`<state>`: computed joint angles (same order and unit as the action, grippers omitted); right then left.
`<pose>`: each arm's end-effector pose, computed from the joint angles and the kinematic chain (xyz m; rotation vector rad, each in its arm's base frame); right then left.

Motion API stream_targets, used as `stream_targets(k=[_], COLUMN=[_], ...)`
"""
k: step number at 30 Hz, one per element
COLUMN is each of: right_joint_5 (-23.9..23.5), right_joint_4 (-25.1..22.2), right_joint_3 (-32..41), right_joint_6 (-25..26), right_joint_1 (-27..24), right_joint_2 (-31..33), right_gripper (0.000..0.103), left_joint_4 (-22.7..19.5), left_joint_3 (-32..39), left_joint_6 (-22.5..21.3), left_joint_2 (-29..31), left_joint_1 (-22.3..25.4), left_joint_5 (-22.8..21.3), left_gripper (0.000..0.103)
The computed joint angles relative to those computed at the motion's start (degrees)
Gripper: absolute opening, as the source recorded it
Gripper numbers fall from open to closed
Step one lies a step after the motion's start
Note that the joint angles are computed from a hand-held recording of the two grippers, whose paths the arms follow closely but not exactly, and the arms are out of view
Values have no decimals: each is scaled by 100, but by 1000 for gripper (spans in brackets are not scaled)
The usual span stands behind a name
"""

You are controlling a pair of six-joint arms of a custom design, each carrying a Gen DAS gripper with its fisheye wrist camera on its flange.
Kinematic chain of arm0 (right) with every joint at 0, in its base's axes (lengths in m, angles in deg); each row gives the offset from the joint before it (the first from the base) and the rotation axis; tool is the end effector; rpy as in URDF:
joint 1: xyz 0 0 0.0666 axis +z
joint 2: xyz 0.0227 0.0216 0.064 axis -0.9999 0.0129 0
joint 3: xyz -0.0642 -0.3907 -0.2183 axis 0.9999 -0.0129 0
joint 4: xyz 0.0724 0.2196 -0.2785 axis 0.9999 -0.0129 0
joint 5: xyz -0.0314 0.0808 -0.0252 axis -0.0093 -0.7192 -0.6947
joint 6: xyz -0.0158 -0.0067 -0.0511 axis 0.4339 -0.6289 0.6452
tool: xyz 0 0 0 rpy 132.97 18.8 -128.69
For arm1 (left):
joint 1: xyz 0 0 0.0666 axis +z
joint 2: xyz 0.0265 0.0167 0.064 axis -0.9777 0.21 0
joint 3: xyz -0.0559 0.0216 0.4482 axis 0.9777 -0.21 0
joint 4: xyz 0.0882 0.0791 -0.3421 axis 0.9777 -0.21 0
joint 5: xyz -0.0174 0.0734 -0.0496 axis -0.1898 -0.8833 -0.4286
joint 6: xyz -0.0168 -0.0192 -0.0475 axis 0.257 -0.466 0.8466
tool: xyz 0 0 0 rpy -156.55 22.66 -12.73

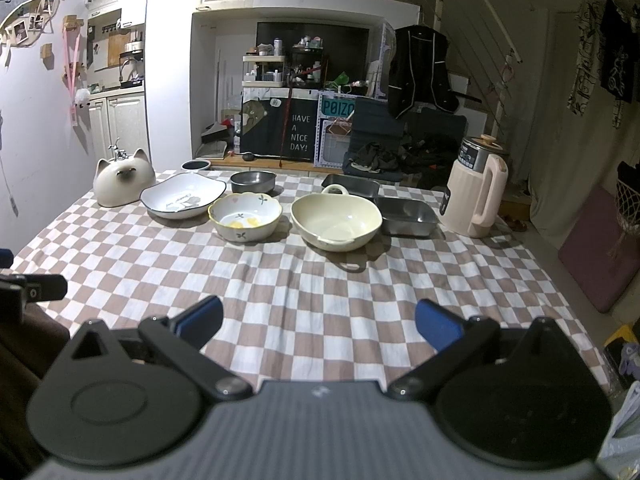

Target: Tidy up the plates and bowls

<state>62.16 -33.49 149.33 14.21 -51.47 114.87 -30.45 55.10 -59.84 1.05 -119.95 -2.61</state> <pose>0.3295 0.2285 0.3999 0.0716 2.1820 -0.1200 0.3454 -0.2936 0.3851 0.2192 2.2117 -0.1346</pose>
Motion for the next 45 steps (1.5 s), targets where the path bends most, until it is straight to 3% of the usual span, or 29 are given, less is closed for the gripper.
stream_targets(k=[27, 32, 35, 40, 45], right_joint_5=[-99, -44, -319, -764, -799], right_joint_4=[98, 11, -120, -155, 104], right_joint_3=[-50, 8, 121, 423, 871], right_joint_6=[-26, -158, -320, -208, 462], right_joint_1=[-16, -30, -152, -453, -688], right_joint_2=[22, 49, 56, 234, 609], right_gripper=[103, 103, 103, 103, 103], left_joint_4=[15, -176, -315, -284, -384], left_joint_3=[-28, 49, 185, 513, 1040], left_joint_6=[18, 178, 204, -219, -560], left_joint_2=[-7, -16, -6, 132, 469], left_joint_1=[9, 43, 130, 346, 716], left_joint_5=[-51, -167, -116, -113, 32], left_gripper=[103, 103, 103, 103, 103])
